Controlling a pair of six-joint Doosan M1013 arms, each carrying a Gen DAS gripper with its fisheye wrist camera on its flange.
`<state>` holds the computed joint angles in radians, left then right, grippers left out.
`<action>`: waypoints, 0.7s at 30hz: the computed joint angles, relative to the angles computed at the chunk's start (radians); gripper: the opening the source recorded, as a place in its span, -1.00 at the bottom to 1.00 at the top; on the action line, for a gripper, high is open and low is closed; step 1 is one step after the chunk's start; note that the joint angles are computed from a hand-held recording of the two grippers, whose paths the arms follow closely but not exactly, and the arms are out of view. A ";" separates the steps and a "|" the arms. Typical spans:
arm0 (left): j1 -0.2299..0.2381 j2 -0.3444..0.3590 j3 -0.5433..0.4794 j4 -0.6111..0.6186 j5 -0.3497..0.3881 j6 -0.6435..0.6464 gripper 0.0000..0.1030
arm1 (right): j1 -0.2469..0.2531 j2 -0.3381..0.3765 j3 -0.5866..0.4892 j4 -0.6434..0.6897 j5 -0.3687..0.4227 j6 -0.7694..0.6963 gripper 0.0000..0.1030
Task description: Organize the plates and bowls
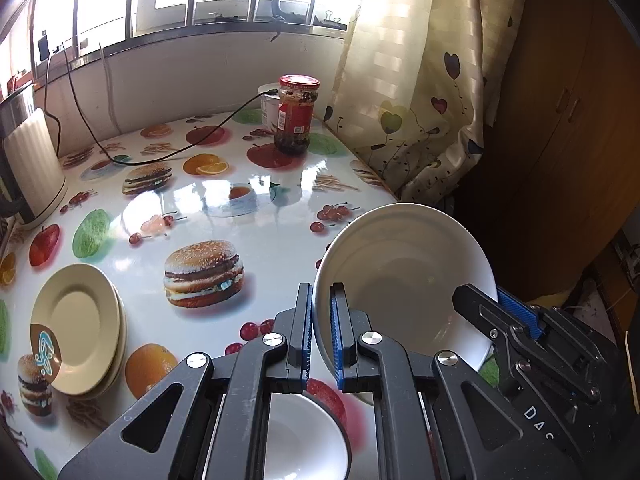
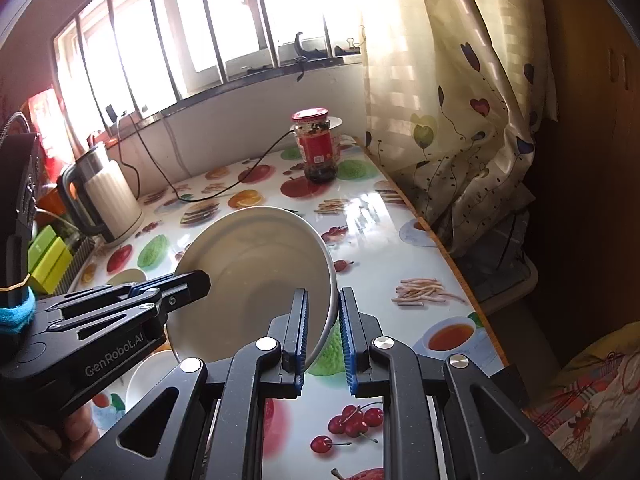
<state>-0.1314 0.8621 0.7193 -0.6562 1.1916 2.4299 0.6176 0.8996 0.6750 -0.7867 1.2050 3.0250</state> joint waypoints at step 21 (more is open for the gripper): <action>0.070 -0.047 0.092 -0.065 -0.046 0.010 -0.84 | 0.040 0.061 -0.122 0.014 -0.009 -0.070 -0.70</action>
